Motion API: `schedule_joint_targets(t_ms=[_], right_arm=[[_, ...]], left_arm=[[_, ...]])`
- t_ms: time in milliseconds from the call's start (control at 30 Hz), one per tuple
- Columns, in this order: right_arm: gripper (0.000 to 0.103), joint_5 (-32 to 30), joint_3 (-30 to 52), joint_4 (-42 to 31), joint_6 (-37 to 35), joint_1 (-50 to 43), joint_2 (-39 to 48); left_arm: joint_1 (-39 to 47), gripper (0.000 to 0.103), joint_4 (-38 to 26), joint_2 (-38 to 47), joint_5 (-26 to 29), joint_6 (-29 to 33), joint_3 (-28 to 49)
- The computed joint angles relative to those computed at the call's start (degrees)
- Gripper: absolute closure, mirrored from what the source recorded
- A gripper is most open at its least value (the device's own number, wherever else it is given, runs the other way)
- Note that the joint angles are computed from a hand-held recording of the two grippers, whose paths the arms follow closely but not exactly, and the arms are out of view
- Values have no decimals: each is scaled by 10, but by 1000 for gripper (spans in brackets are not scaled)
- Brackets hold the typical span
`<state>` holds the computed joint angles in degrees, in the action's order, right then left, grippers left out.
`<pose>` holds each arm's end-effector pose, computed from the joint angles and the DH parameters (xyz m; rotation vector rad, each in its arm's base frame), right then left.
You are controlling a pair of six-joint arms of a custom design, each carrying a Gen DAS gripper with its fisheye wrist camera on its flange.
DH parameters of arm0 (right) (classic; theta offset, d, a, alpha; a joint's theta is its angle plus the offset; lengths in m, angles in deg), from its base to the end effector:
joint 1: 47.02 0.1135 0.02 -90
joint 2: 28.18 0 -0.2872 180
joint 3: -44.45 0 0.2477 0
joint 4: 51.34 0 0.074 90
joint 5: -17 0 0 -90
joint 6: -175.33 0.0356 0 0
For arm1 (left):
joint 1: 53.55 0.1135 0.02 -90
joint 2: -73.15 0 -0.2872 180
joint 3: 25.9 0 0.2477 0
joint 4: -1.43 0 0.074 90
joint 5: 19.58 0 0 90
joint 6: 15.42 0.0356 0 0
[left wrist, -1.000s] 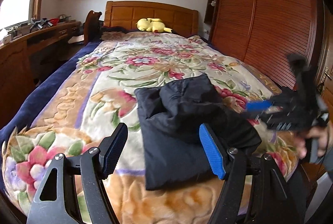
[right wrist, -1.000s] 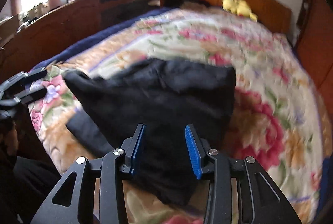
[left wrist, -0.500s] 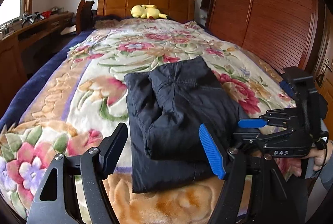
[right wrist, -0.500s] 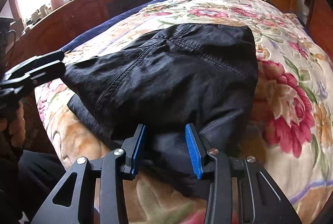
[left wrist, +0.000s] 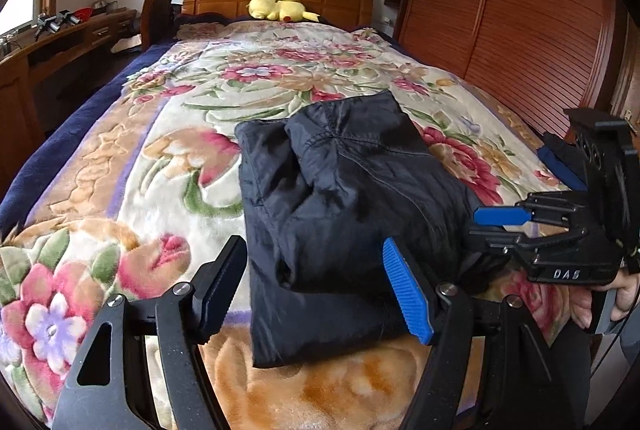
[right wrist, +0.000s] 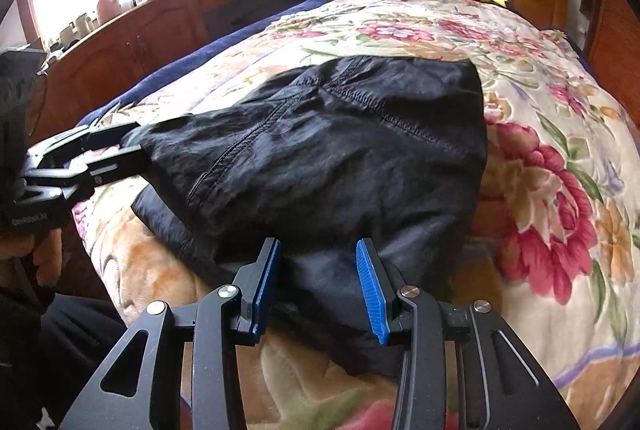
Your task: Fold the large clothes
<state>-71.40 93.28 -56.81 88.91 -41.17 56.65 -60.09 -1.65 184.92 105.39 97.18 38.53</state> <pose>0.2753 0.0272 0.1814 -0.0310 2.2946 0.0531 0.3554 -0.0613 0.1185 0.8361 2.1740 -0.6056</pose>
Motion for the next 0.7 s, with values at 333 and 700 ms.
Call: schedule_joint_targets(t_ms=[333, 700], right_arm=[[62, 8, -70, 16, -3, -25, -68], [62, -12, -83, 23, -31, -6, -123]], left_arm=[[-4, 94, 20, -21, 15, 6, -21], [58, 95, 55, -54, 0, 1, -44]])
